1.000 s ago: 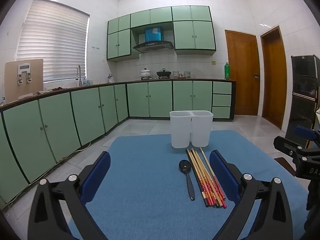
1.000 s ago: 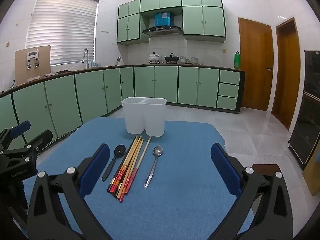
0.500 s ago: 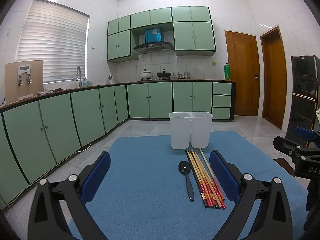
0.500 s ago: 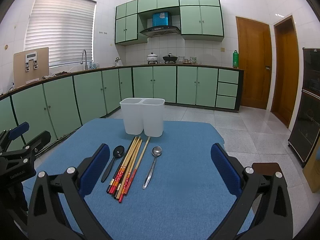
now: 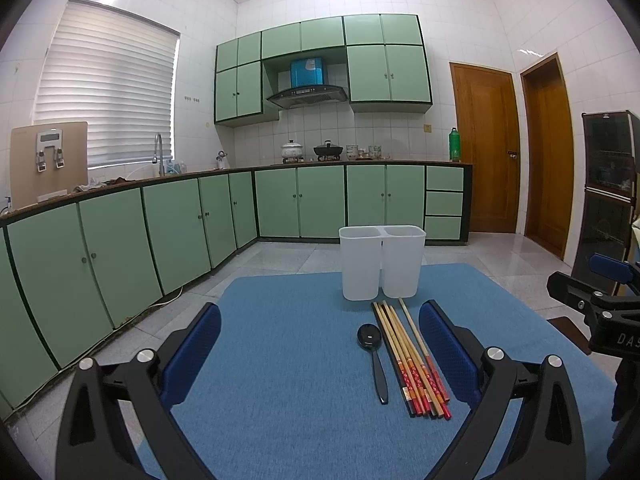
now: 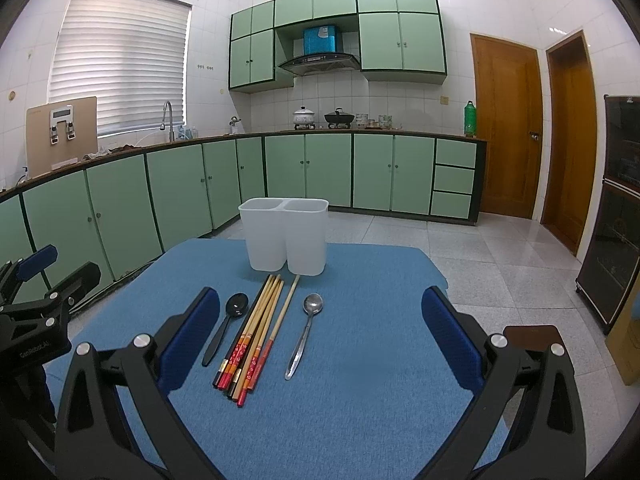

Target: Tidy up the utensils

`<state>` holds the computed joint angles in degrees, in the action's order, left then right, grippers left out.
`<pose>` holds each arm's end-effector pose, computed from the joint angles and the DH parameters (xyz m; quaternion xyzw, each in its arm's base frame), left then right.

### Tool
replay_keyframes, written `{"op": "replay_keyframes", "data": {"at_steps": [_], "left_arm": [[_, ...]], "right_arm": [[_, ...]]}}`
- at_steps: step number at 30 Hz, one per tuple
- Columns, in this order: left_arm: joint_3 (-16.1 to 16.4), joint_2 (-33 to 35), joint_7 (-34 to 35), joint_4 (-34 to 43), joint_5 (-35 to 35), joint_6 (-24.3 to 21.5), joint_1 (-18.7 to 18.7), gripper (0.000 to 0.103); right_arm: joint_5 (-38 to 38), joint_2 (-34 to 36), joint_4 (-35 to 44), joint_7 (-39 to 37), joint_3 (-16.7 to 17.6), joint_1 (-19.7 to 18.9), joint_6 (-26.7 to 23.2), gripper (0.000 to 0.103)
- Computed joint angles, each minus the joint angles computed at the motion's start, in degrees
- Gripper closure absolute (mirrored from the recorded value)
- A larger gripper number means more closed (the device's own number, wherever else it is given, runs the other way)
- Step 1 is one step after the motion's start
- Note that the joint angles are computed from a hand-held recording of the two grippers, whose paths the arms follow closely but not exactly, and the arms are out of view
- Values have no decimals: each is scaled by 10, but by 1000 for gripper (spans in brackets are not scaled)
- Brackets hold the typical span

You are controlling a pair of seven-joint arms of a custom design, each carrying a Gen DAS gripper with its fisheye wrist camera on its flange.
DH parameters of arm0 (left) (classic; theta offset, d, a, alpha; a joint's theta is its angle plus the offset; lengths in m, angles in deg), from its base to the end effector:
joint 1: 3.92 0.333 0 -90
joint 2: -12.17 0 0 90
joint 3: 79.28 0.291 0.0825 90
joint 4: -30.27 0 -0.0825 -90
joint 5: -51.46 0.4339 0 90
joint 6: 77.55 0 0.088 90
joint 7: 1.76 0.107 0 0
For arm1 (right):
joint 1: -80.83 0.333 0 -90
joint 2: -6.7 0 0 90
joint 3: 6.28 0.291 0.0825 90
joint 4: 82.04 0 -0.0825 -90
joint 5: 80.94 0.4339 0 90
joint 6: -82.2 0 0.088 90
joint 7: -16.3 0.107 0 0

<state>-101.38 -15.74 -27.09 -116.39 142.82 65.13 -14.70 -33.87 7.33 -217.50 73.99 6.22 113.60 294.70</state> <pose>0.4046 -0.2603 0.4088 -0.6131 0.5133 -0.3590 0.4814 0.4490 0.3160 0.3989 -0.6730 0.4736 -0.3211 0.4686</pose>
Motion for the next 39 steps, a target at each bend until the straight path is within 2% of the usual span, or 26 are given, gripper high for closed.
{"op": "replay_keyframes", "data": {"at_steps": [39], "left_arm": [[2, -5, 8, 0, -2, 4, 1, 6]], "right_arm": [[0, -7, -7, 2, -1, -1, -1, 5]]}}
